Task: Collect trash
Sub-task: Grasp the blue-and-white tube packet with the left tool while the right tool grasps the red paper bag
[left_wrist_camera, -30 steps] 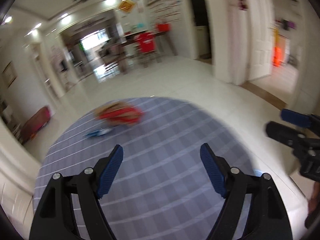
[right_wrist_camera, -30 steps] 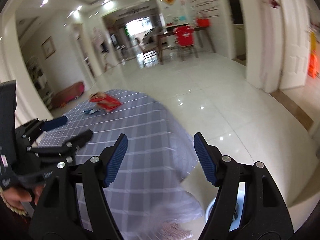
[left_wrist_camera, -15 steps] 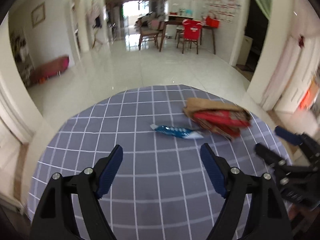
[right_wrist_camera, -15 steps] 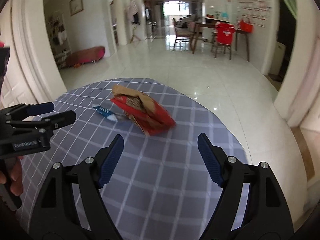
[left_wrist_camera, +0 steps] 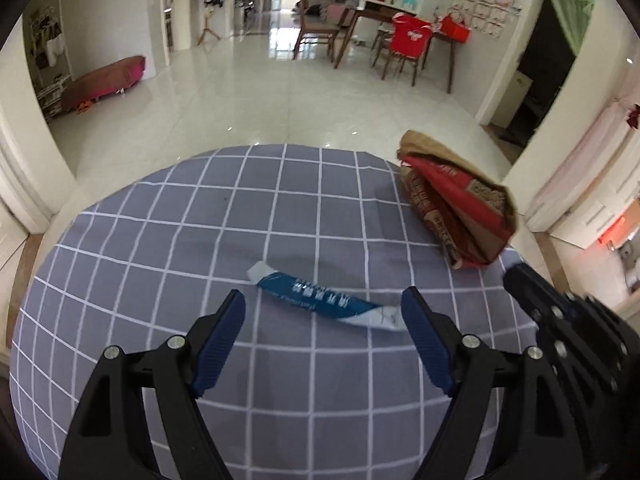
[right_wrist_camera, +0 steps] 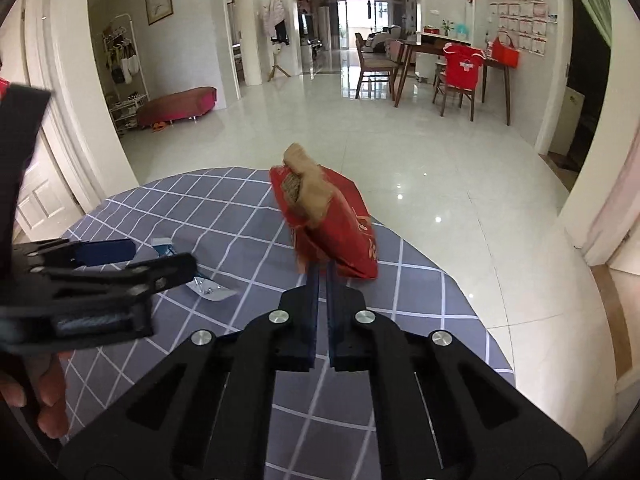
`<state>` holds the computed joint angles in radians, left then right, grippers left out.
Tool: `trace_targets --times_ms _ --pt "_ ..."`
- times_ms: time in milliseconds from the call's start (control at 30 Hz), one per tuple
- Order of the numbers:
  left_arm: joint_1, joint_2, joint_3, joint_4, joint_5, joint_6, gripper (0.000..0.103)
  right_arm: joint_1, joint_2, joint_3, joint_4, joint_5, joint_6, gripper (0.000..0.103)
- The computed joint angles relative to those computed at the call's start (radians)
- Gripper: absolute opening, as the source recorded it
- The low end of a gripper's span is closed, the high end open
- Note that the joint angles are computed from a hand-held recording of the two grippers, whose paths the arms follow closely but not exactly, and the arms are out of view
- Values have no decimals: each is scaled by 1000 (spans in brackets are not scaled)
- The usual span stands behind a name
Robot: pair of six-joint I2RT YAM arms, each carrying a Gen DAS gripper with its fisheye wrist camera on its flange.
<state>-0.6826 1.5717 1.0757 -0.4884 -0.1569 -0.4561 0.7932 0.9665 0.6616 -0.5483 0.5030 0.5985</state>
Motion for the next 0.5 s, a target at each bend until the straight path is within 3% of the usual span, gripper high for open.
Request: trace_targets --times_ms 200,233,333,367,433,467,500 --pt "-10 118 87 -19 -28 -60 76 7 -49 -30 2 -11 -22 3" --pt "-14 123 90 -17 -46 -68 70 14 -46 -30 8 -6 -27 3" --pt "-31 134 100 -29 -120 -68 37 6 -59 -27 14 -2 -54 4" --pt "-23 130 98 -26 -117 -58 25 -2 -46 -18 11 5 -63 9" --pt "2 130 93 -4 -94 -36 11 -10 -9 -4 30 20 -80 53" --pt "13 122 87 3 -77 -24 11 -20 -3 1 42 29 -99 70" --pt "22 115 80 8 -65 -13 11 -19 12 3 63 44 -117 70"
